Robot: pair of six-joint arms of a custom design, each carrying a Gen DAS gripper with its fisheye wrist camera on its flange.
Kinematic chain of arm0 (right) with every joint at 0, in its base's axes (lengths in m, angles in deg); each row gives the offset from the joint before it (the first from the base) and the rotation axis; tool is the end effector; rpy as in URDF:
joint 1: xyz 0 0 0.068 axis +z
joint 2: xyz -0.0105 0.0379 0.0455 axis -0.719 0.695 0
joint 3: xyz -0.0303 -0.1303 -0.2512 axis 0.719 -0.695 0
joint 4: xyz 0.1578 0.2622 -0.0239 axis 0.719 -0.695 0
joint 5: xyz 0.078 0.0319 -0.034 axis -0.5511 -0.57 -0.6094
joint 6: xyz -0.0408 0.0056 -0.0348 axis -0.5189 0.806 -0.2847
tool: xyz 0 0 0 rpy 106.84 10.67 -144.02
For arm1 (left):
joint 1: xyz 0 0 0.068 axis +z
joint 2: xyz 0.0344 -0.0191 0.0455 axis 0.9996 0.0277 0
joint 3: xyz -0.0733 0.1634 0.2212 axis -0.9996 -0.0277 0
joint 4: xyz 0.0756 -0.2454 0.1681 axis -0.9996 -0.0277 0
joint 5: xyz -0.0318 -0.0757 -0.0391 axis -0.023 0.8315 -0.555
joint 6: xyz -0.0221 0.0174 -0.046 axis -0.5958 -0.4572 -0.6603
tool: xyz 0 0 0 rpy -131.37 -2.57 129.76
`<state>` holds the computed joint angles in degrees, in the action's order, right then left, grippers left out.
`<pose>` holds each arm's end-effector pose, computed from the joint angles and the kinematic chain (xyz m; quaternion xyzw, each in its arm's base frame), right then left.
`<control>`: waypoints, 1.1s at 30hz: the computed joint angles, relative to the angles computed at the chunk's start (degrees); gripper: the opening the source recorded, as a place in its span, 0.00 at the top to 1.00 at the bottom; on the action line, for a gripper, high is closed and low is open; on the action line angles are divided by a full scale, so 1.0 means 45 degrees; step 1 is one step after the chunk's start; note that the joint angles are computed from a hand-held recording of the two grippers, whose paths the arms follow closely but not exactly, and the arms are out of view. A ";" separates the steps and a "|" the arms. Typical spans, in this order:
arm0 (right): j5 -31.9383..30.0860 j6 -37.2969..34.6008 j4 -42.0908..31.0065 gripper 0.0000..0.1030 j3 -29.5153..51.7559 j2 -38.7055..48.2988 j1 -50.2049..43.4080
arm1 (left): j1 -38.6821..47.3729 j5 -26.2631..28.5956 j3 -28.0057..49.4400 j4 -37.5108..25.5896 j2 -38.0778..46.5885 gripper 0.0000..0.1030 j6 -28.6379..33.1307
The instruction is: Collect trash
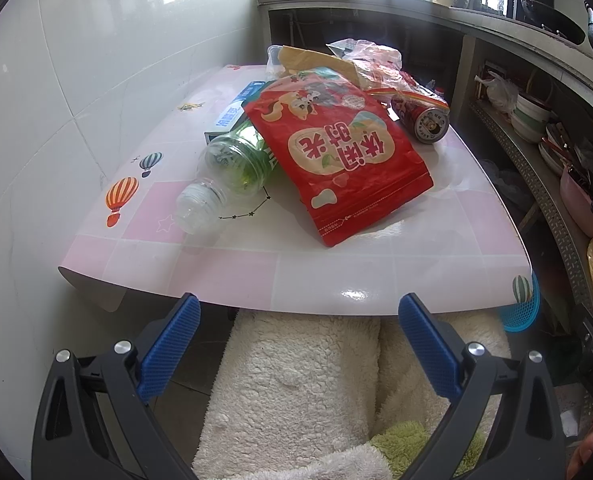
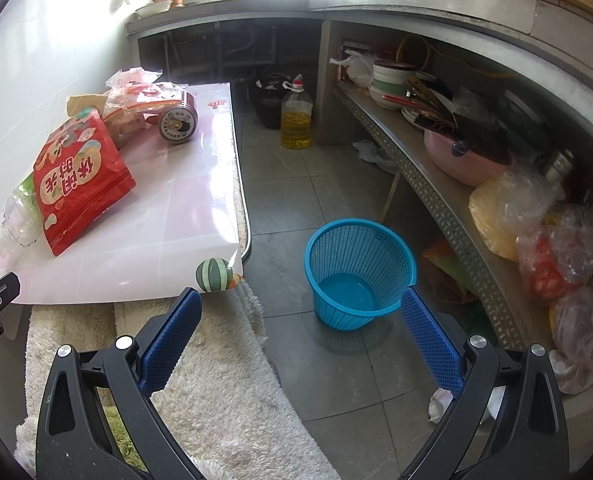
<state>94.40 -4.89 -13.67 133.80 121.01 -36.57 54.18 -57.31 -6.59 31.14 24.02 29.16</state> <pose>0.2227 0.0214 0.2988 0.1820 0.9105 -0.1138 0.3534 0.2698 -0.1689 0.3127 0.0506 0.9414 0.0089 0.3334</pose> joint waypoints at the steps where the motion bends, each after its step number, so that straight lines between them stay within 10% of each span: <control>1: 0.0000 0.0000 0.0000 0.07 0.0000 0.0000 0.0000 | 0.0000 0.0000 0.0000 0.0000 0.0000 0.05 0.0000; 26: -0.0066 -0.1463 0.1612 0.07 0.0755 0.1420 0.0411 | 0.1586 0.1240 -0.0248 0.2186 -0.0165 0.05 0.1513; 33: -0.1971 -0.2267 0.2680 0.07 0.0988 0.1997 -0.0361 | 0.3154 0.5891 -0.1107 0.5413 -0.0161 0.05 0.1373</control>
